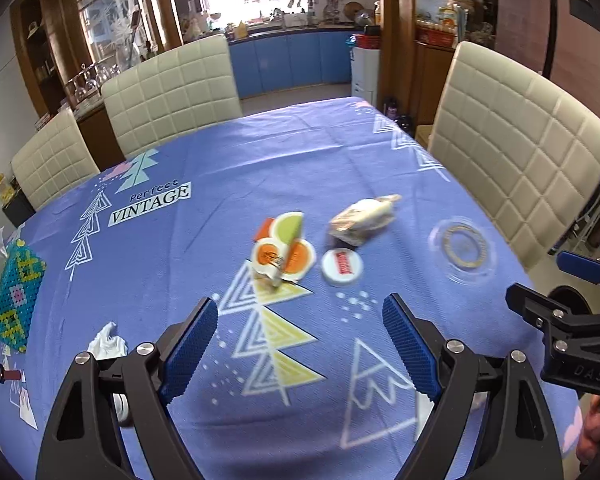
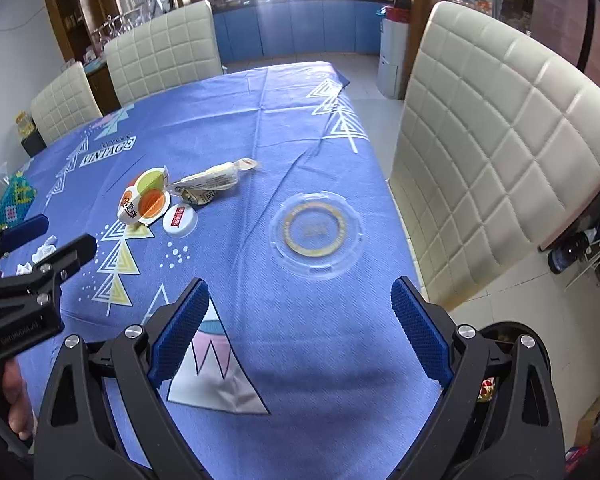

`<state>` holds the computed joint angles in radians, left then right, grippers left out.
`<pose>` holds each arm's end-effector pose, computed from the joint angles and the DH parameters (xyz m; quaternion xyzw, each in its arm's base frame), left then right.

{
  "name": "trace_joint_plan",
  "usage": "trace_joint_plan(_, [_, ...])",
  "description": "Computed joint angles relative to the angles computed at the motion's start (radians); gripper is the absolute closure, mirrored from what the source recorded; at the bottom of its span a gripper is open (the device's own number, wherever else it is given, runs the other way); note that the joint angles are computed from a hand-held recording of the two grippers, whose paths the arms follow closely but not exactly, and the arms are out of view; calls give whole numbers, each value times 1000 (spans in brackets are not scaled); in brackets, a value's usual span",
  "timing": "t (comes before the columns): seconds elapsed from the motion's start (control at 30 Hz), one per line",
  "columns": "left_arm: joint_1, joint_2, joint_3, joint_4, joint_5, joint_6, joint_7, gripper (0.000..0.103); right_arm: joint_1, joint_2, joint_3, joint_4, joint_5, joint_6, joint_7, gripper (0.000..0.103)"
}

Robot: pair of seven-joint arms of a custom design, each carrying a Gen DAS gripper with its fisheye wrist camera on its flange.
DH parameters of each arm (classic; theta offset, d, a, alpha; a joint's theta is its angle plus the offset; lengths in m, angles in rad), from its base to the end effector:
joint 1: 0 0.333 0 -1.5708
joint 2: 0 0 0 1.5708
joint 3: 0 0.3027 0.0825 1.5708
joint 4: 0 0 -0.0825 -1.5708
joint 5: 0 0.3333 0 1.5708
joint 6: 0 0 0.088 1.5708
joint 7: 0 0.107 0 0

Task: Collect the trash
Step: 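Grasp the orange-green cup lid with the left gripper while the right approaches the clear lid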

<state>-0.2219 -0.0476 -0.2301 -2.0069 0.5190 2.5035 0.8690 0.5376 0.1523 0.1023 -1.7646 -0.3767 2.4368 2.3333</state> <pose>0.4818 -0.2401 0.5418 -0.6370 0.6960 -0.2097 0.2566 0.4828 0.3536 0.5357 -0.7076 0.6430 -0.1675 0.2404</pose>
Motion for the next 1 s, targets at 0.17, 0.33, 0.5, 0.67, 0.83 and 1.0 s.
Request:
trace_joint_plan(0.17, [17, 93, 22, 66, 0, 12, 24, 21, 14, 124, -20, 157, 9, -82, -55, 7])
trace_joint_plan(0.33, [19, 186, 45, 133, 14, 12, 32, 21, 16, 227, -54, 277, 61, -137, -99, 5])
trace_joint_plan(0.5, [29, 253, 62, 178, -11, 21, 57, 21, 20, 309, -78, 366, 108, -166, -132, 4])
trace_joint_plan(0.67, [35, 296, 70, 201, -46, 49, 86, 21, 38, 371, -93, 440, 133, -188, -170, 4])
trace_joint_plan(0.83, [28, 325, 78, 224, -54, 53, 100, 28, 61, 407, -111, 485, 119, -206, -199, 4])
trace_joint_plan(1.0, [31, 323, 72, 225, -77, 53, 126, 59, 82, 402, -129, 469, 91, -201, -193, 11])
